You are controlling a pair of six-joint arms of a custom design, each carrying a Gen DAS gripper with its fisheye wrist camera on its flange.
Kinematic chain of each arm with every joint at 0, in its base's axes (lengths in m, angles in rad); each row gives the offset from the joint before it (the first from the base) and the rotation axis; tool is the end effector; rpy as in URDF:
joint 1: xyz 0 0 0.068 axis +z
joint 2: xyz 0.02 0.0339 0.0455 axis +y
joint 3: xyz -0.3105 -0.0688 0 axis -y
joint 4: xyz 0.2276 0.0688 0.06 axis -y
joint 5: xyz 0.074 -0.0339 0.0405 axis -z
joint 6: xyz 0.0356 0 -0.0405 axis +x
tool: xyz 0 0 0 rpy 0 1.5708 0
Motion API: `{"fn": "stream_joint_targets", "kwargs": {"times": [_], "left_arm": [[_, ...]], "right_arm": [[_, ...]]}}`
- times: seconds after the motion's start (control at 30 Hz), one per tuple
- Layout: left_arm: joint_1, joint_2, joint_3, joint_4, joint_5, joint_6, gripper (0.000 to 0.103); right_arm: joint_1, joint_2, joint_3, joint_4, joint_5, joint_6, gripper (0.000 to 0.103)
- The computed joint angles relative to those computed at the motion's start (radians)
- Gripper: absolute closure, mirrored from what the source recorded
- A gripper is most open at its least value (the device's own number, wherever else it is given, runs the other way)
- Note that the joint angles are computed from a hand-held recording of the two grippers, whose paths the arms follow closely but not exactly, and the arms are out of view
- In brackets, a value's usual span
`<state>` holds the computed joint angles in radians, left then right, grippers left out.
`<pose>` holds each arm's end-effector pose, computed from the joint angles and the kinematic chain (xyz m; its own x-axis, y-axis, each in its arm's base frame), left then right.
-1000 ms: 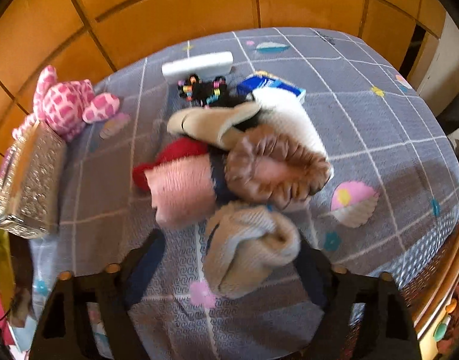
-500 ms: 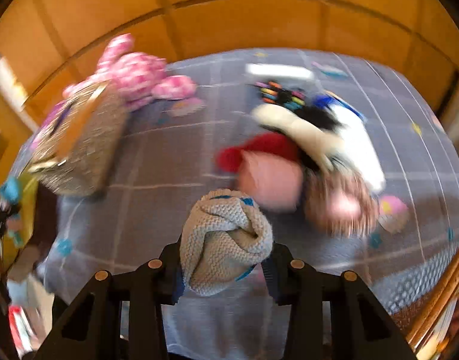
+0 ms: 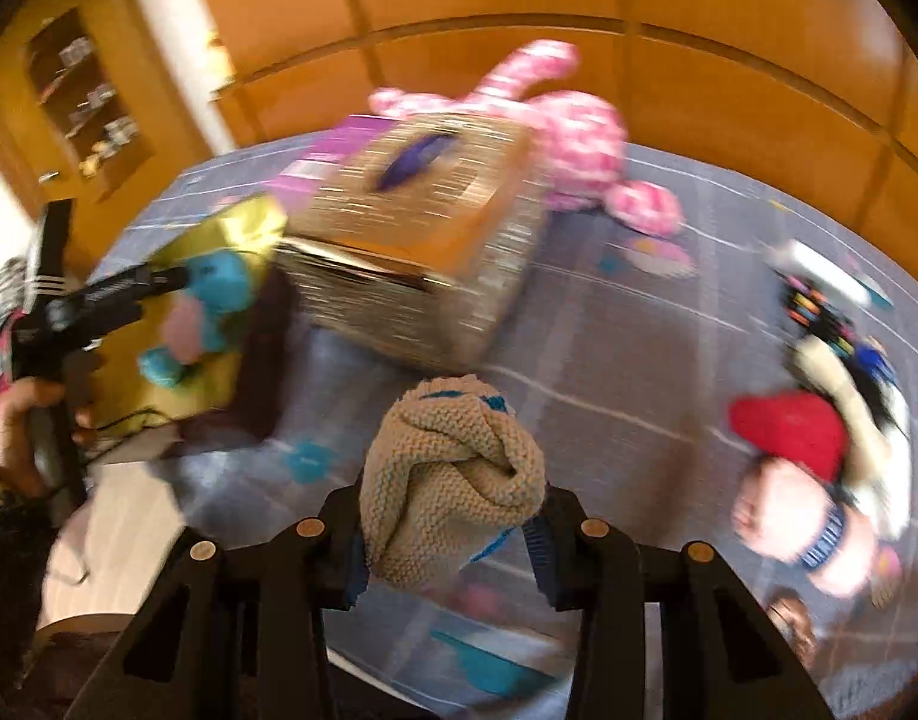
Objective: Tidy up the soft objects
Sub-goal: 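Carry the bear to the gold tray with the left gripper while the right gripper grasps the white sock, then release the bear and the white sock into the gold tray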
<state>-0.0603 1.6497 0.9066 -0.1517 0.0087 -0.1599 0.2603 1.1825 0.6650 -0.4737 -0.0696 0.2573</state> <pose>0.3206 -0.0197 0.2277 -0.7792 -0.1125 -0.6166 -0.0591 0.9926 -0.1063 0.1829 0.0513 0.2488 -0.8566 0.0346 -0.5148 -0.0782 0.9776 0.1956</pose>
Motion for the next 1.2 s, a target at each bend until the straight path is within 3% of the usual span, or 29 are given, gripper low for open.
{"fn": "stream_joint_targets", "kwargs": {"times": [0.17, 0.47, 0.67, 0.83, 0.93, 1.2], "left_arm": [[0.013, -0.113, -0.067, 0.030, -0.102, 0.024, 0.000], [0.108, -0.255, -0.116, -0.014, -0.128, 0.028, 0.000], [0.083, -0.256, -0.131, -0.005, -0.189, 0.019, 0.000], [0.052, -0.232, -0.137, -0.013, -0.228, 0.019, 0.000], [0.042, -0.223, -0.143, -0.012, -0.224, 0.013, 0.000], [0.031, -0.253, -0.195, 0.040, -0.134, -0.004, 0.000]], "right_arm": [[0.126, 0.076, 0.086, 0.063, -0.019, 0.009, 0.062], [0.251, 0.254, 0.212, 0.162, -0.143, 0.029, 0.062], [0.330, 0.448, 0.347, 0.163, -0.142, -0.001, 0.061], [0.375, 0.548, 0.430, 0.150, -0.036, -0.014, 0.051], [0.371, 0.550, 0.420, 0.161, -0.031, -0.001, 0.025], [0.374, 0.456, 0.327, 0.194, 0.038, 0.029, 0.024]]}}
